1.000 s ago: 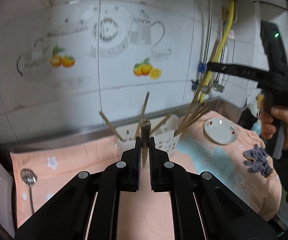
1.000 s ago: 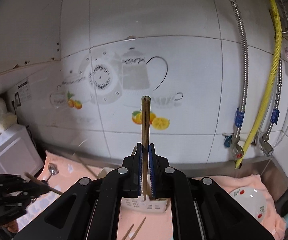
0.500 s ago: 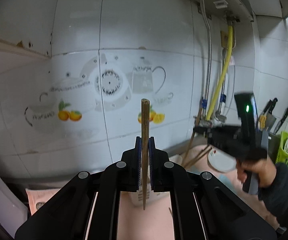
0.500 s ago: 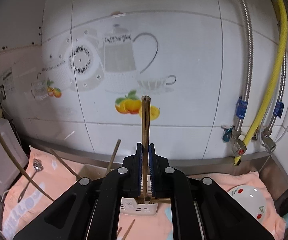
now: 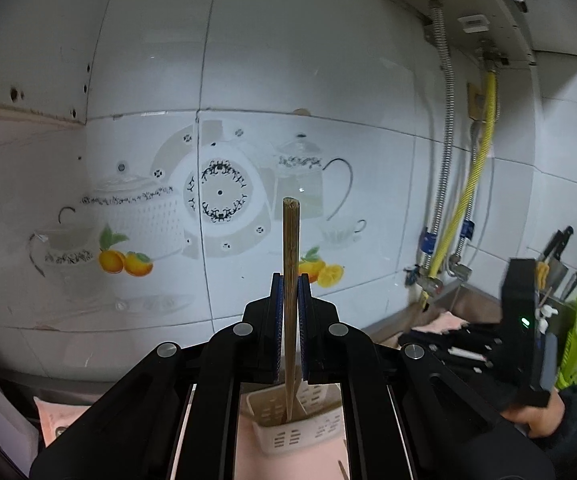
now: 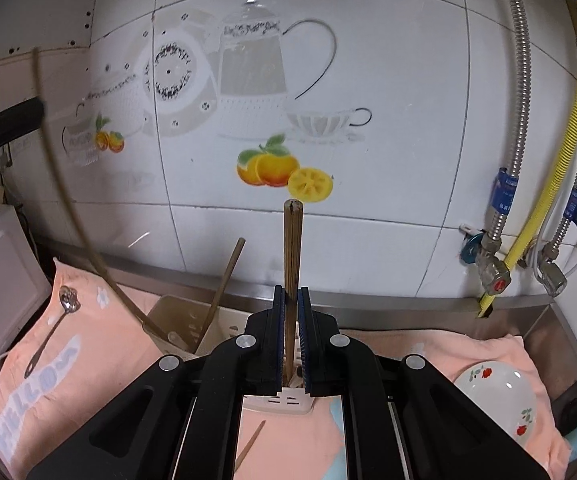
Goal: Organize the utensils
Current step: 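Lower both held chopsticks into the beige holder, then open both tools to release the chopsticks in the holder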
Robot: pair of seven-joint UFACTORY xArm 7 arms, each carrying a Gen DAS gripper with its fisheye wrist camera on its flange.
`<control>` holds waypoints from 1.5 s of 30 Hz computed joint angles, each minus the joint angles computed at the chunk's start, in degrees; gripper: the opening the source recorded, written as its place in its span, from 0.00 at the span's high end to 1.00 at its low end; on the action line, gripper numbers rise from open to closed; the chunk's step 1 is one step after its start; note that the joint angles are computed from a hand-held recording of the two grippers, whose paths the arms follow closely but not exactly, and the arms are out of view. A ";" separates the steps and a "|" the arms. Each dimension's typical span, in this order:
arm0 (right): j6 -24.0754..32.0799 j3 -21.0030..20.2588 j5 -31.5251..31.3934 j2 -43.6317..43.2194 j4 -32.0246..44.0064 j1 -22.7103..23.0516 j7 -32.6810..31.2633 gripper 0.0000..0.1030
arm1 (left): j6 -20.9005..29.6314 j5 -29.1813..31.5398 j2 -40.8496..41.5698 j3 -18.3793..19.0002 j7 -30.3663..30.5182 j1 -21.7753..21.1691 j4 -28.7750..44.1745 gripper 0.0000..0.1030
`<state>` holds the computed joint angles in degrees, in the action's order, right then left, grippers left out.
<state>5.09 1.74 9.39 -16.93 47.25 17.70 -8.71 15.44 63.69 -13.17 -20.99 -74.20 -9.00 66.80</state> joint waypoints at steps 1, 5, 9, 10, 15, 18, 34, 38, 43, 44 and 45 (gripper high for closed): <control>-0.04 -0.20 0.14 0.00 -0.19 0.26 -0.22 0.94 | -0.07 1.17 0.94 -0.27 -1.52 0.61 0.49 0.94; 0.04 -0.51 0.45 0.21 -0.43 0.61 -0.82 0.94 | 0.11 4.59 3.04 0.85 -5.95 0.18 0.86 0.94; -0.20 -0.46 0.36 -0.06 -1.02 0.59 -0.98 0.94 | -0.39 6.19 4.98 3.30 -8.86 -1.28 0.56 0.94; -0.12 -0.68 0.55 -0.18 -1.13 0.85 -1.22 0.94 | -0.50 5.87 5.10 3.95 -8.77 -1.78 0.23 0.94; -0.09 -0.46 0.37 -0.33 -1.23 0.59 -1.00 0.94 | -1.78 2.66 5.71 6.03 -6.37 -3.18 -1.42 0.94; -0.20 -0.53 0.49 -0.62 -1.45 0.70 -1.01 0.93 | -1.72 1.59 6.01 6.29 -5.14 -3.58 -2.08 0.94; -1.53 -0.41 -1.83 -9.02 -7.73 0.68 2.12 0.76 | -1.53 -2.96 4.19 5.78 -1.47 -3.93 -5.57 0.91; -1.03 -1.14 -1.59 -12.61 -11.12 2.15 2.44 0.75 | -1.44 -2.92 1.38 4.29 -2.12 -2.75 -7.75 0.82; 0.00 -1.24 -1.05 -17.45 -16.92 4.03 3.70 0.75 | -2.46 -4.53 -3.66 1.93 -2.69 -0.50 -12.40 0.65; 0.03 -0.91 -1.13 -18.30 -18.11 4.11 4.07 0.75 | -2.43 -4.74 -4.99 1.13 -3.30 0.22 -13.57 0.60; 0.06 -0.37 -1.38 -18.91 -19.05 3.87 4.55 0.74 | -2.62 -4.83 -6.21 0.35 -3.91 1.04 -14.67 0.50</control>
<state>5.15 1.37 8.01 -35.84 28.20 21.57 -4.17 12.83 58.86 -19.37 -20.65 -78.11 -7.96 52.13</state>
